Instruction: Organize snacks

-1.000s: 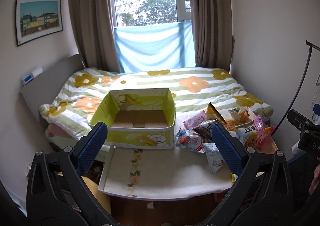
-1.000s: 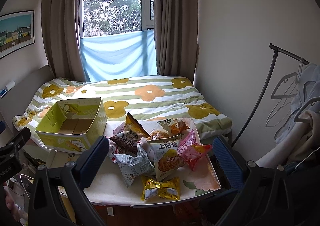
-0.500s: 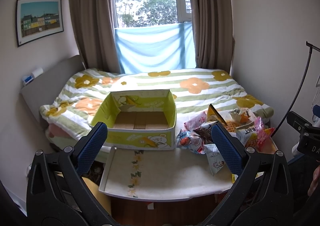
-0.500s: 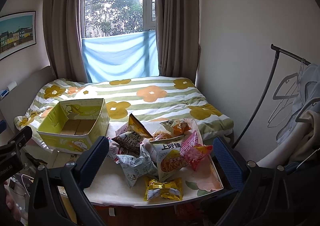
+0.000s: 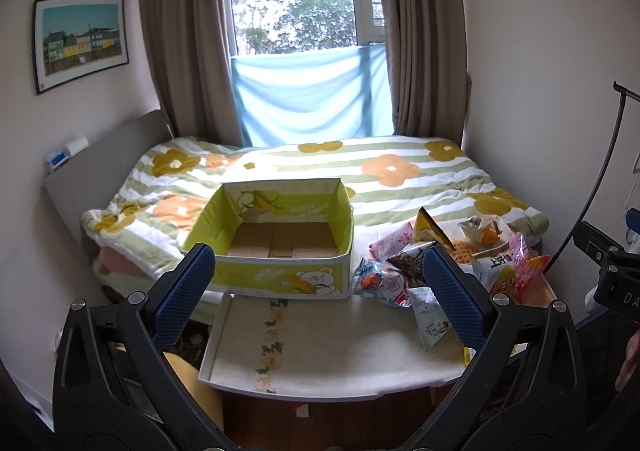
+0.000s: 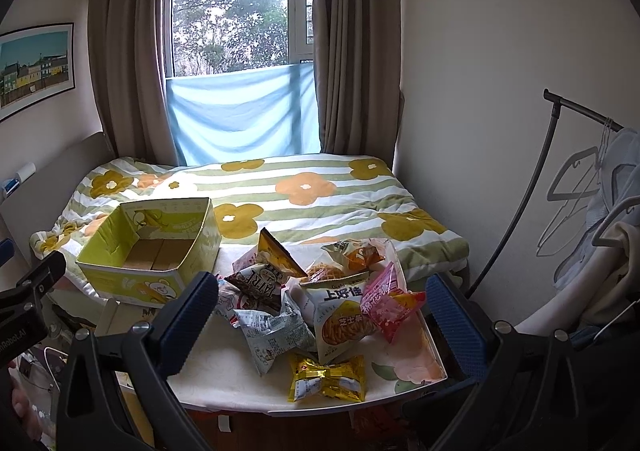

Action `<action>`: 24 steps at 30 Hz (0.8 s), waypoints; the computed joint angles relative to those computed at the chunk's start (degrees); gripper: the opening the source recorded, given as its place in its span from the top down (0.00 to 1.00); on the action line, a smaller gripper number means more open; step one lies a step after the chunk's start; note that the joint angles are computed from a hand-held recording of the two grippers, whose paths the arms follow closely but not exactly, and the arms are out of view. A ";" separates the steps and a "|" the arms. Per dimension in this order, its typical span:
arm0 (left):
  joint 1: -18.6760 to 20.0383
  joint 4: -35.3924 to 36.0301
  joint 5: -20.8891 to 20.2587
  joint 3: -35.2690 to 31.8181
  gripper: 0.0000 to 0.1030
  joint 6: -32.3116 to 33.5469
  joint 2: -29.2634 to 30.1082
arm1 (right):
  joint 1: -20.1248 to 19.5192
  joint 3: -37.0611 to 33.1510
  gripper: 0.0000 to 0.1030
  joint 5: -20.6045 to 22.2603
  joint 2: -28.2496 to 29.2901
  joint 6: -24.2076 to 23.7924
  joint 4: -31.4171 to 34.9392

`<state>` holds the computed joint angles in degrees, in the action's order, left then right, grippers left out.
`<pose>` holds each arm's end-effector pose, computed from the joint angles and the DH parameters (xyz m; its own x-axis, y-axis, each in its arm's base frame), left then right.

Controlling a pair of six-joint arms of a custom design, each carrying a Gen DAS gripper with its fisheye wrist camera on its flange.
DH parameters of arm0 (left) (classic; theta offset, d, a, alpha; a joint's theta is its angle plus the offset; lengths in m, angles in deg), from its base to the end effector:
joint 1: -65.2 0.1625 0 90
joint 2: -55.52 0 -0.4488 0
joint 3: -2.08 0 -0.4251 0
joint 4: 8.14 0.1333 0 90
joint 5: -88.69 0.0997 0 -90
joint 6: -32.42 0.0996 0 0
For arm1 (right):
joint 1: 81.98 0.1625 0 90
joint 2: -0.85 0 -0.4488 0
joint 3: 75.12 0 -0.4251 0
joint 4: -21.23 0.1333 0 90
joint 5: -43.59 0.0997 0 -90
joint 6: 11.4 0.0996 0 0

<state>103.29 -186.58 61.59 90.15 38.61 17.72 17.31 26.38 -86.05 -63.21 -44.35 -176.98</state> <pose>-0.4398 -0.6267 0.1366 -0.6431 0.0713 -0.7624 0.6921 0.4801 -0.5389 0.1720 -0.6195 0.3765 -0.6904 0.2177 0.6899 -0.5109 0.5285 -0.6780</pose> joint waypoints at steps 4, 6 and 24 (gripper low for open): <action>-0.07 -0.01 0.23 -0.20 0.00 0.20 0.13 | -0.02 0.13 0.00 0.47 -0.45 -0.04 0.71; -0.06 0.14 0.09 -0.17 0.00 0.15 0.04 | -0.09 0.07 0.00 0.63 -0.51 -0.08 0.95; -0.62 1.80 0.68 -2.05 0.00 -2.10 1.81 | -0.94 -0.20 0.00 2.54 -0.80 -0.53 1.56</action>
<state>102.68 -184.78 62.27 88.10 36.51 19.53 16.37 26.18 -83.51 -64.01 -44.88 -175.42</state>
